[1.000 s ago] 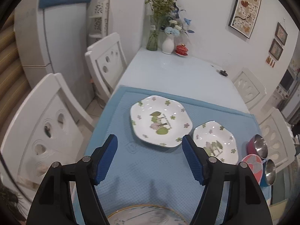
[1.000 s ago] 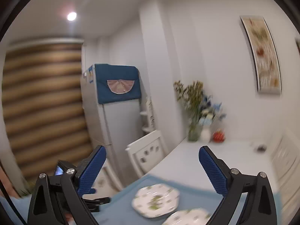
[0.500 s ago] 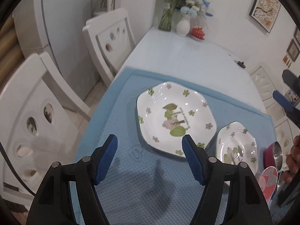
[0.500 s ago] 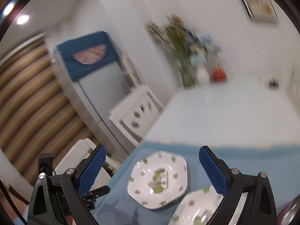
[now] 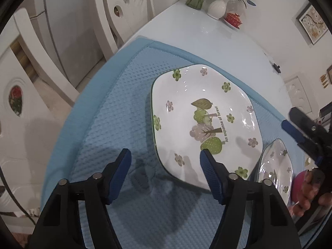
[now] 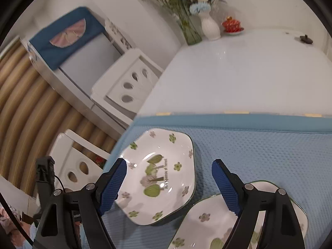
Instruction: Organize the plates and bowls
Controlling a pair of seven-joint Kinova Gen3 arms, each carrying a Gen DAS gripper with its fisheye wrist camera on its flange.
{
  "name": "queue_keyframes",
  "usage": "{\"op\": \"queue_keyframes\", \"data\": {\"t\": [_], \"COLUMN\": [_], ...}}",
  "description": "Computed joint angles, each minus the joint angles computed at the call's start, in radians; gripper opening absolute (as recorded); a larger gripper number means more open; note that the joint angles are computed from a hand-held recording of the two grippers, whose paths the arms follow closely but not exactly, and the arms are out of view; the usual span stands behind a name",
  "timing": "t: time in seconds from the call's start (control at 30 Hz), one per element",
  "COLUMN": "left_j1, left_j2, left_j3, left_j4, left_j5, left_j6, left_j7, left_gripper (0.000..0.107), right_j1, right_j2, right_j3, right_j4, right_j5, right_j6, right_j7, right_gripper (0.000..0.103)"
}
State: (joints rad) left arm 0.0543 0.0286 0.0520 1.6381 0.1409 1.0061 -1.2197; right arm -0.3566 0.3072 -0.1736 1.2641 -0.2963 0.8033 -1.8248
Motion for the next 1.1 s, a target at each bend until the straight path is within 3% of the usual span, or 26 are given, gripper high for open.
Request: {"op": "queue_keyframes", "data": {"t": [0.07, 0.23, 0.27, 0.4, 0.5, 0.73, 0.93, 1.1], "left_j1": [-0.006, -0.015, -0.021, -0.034, -0.024, -0.033, -0.033, -0.027], "left_j2": [0.005, 0.006, 0.005, 0.002, 0.001, 0.002, 0.008, 0.012], "left_j3": [-0.005, -0.005, -0.008, -0.013, -0.006, -0.011, -0.011, -0.006], "left_j4": [0.029, 0.071, 0.072, 0.090, 0.093, 0.093, 0.085, 0.086], "left_j5": [0.033, 0.091, 0.114, 0.176, 0.160, 0.185, 0.179, 0.166], "left_j6": [-0.028, -0.070, -0.070, -0.089, -0.103, -0.096, -0.092, -0.102], "left_j7": [-0.004, -0.066, -0.090, -0.139, -0.127, -0.144, -0.152, -0.148], "left_gripper": [0.050, 0.046, 0.039, 0.025, 0.024, 0.024, 0.025, 0.028], "right_j1": [-0.007, 0.005, 0.009, 0.014, 0.026, 0.003, -0.035, -0.113], "right_j2": [0.036, 0.104, 0.109, 0.122, 0.123, 0.112, 0.112, 0.133], "right_j3": [0.006, -0.006, -0.010, -0.014, -0.029, -0.018, 0.006, 0.044], "right_j4": [-0.015, -0.050, -0.048, -0.045, -0.030, 0.002, -0.004, -0.060], "right_j5": [0.009, -0.016, -0.024, -0.040, -0.070, -0.061, 0.004, 0.133], "right_j6": [0.017, 0.068, 0.068, 0.065, 0.045, -0.011, -0.015, 0.033], "right_j7": [-0.012, -0.031, -0.026, -0.022, 0.005, -0.017, -0.072, -0.135], "right_gripper": [0.083, 0.076, 0.074, 0.055, 0.048, 0.045, 0.039, 0.039]}}
